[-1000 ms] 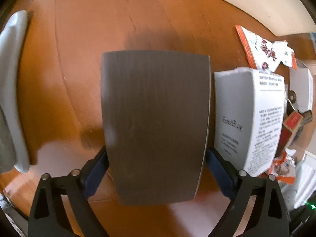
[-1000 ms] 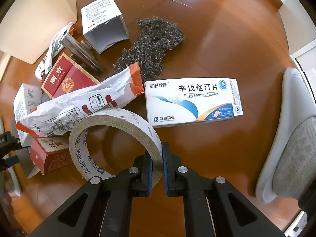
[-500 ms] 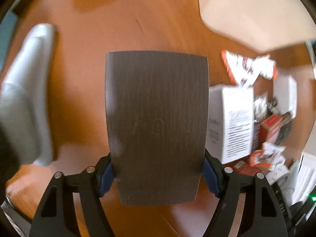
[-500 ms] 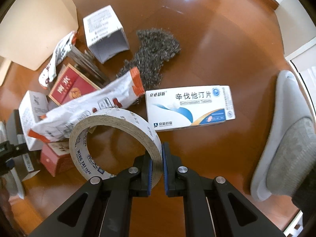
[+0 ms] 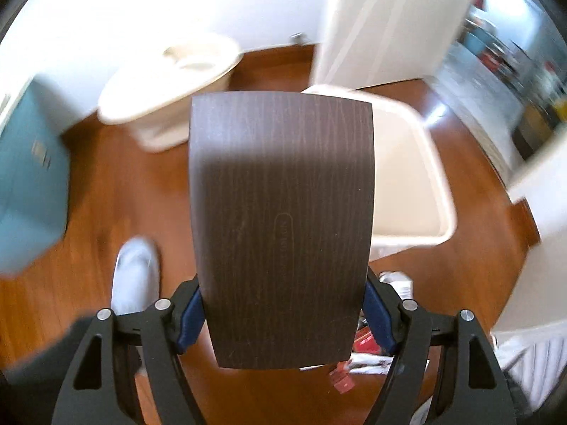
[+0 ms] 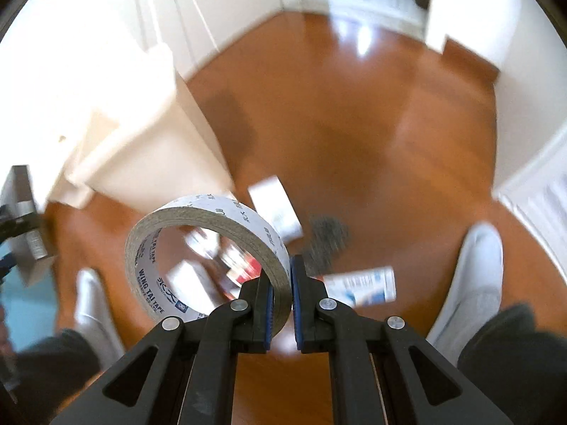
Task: Collect trash
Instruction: 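Drop the cardboard sheet into the wastebasket with the left tool while the right tool drops the tape roll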
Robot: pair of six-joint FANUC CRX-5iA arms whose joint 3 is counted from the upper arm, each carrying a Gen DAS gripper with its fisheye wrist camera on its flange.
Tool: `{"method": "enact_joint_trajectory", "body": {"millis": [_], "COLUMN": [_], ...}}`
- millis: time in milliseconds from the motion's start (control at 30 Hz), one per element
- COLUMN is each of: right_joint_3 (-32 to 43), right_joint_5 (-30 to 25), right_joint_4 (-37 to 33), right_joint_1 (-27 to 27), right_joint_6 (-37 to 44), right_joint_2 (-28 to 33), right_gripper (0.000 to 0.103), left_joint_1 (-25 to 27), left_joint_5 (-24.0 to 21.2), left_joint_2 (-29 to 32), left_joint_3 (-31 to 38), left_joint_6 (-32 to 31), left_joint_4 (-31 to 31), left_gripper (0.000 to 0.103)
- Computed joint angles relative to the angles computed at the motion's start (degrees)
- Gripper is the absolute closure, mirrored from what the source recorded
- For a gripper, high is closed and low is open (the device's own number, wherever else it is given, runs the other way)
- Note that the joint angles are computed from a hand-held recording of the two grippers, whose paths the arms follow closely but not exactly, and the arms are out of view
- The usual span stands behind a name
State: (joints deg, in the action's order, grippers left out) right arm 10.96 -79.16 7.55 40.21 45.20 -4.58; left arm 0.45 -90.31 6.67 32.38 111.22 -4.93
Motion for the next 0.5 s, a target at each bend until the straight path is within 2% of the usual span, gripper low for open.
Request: {"method": "enact_joint_trajectory", "body": {"millis": [133,233,333,433,500], "right_joint_3": [15.17,24.47,27.54,31.42,33.40], "right_joint_5": [-5.21,-8.53,-6.24,-8.08,-9.61], "right_joint_4": [-7.49,-14.80,-17.96,-25.28,-26.11], "right_joint_1": [-4.89,-8.81,-10.65,-13.85,-14.30], "right_joint_6": [4.94,6.64,6.26,4.35,5.07], "right_joint_2": [3.96,6.65,7.26,9.76,10.98], "right_gripper": [0.094,0.094,0.094,0.094,0.094], "left_joint_1": [-1.11,-2.42,-2.36,-1.96,-1.85], "left_joint_5": [-4.23,-9.09,-13.66,-21.48,-24.25], "left_joint_2": [8.31,16.88,24.70,33.20,35.67], "left_joint_3": [11.94,23.77,33.11,44.61,49.22], "left_joint_6": [-5.99,-8.30,-9.23,-7.01,-5.86], "left_joint_4": [0.19,-1.63,-0.79,1.94,2.00], "left_gripper": [0.028,0.028,0.028,0.026,0.026]}}
